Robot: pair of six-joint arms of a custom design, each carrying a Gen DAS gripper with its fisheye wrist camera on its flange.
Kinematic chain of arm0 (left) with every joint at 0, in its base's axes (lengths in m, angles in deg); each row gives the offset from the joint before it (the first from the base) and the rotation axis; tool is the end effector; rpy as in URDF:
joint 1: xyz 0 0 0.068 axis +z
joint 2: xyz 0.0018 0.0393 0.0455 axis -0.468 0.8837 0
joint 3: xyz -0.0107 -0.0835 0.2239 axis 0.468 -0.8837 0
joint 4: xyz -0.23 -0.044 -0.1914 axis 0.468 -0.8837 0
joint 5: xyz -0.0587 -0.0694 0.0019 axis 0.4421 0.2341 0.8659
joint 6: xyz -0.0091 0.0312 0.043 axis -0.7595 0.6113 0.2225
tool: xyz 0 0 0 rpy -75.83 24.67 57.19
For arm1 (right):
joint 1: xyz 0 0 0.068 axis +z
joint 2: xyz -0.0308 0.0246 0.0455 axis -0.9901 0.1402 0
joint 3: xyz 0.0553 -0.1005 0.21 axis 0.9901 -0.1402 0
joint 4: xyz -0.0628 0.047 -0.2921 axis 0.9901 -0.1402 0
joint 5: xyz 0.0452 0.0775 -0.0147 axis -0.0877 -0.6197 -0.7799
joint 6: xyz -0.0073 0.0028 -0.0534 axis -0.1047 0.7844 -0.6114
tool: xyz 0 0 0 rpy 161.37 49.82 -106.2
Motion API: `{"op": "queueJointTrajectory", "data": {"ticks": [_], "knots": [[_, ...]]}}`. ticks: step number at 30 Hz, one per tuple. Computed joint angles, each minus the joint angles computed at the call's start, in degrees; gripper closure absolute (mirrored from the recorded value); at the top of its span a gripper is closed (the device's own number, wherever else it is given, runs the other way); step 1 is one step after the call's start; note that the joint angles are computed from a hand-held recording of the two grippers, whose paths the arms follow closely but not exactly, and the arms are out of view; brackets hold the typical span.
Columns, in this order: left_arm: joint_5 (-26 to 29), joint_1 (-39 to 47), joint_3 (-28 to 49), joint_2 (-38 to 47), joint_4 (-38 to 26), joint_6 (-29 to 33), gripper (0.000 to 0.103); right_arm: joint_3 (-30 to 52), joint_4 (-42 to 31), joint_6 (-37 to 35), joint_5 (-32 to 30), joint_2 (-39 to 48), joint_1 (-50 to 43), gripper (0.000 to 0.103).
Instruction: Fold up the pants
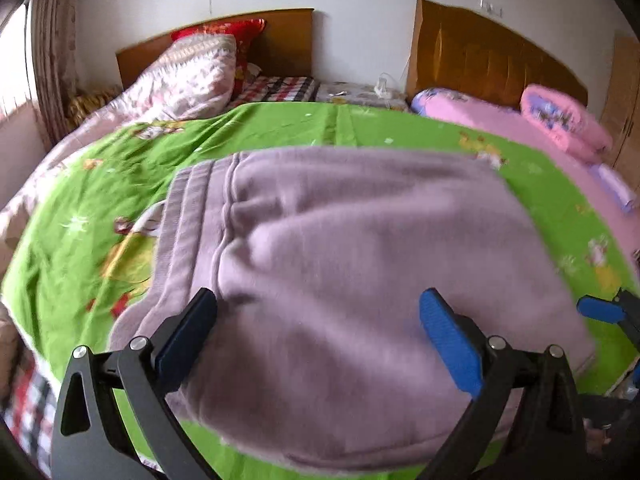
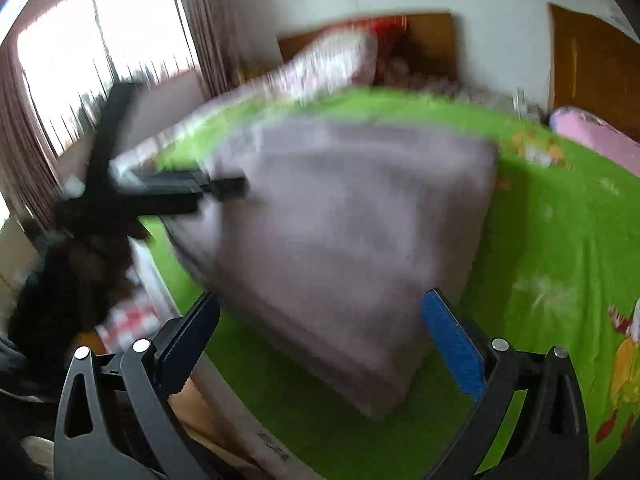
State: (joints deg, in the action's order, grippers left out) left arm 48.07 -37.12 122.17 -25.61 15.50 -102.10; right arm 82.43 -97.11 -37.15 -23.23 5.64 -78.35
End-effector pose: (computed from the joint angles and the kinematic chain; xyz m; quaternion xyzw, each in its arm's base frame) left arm 0.2434 -0.0299 0.2582 -0.0891 0.9181 0.0491 0.3831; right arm 0.2934 0.0392 0.2132 -0.3564 0.8496 0.2237 0.3180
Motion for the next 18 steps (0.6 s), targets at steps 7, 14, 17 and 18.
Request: {"op": "queueJointTrajectory", "data": {"ticks": [7, 14, 17, 18], "knots": [[-4.5, -3.5, -3.0, -6.7, -2.9, -0.7, 0.002, -5.4, 3.1, 4.0, 4.9, -8.5, -2.2, 0.005], [-14.4, -12.2, -3.1, -13.5, -9.2, -10.3, 0.002, -12.7, 1.8, 6.4, -0.1, -22.9, -10.3, 0.005], [-21.5, -18.4, -5.0, -17.8, -8.9, -17.0, 0.002, -14.0, 1.6, 5.9, -1.8, -24.1, -12.6, 0.005], [-22.8, -20.0, -5.7, -18.8, -9.0, -20.2, 0.002, -14.5, 1.6, 5.9, -1.8, -24.6, -13.0, 0.005]]}}
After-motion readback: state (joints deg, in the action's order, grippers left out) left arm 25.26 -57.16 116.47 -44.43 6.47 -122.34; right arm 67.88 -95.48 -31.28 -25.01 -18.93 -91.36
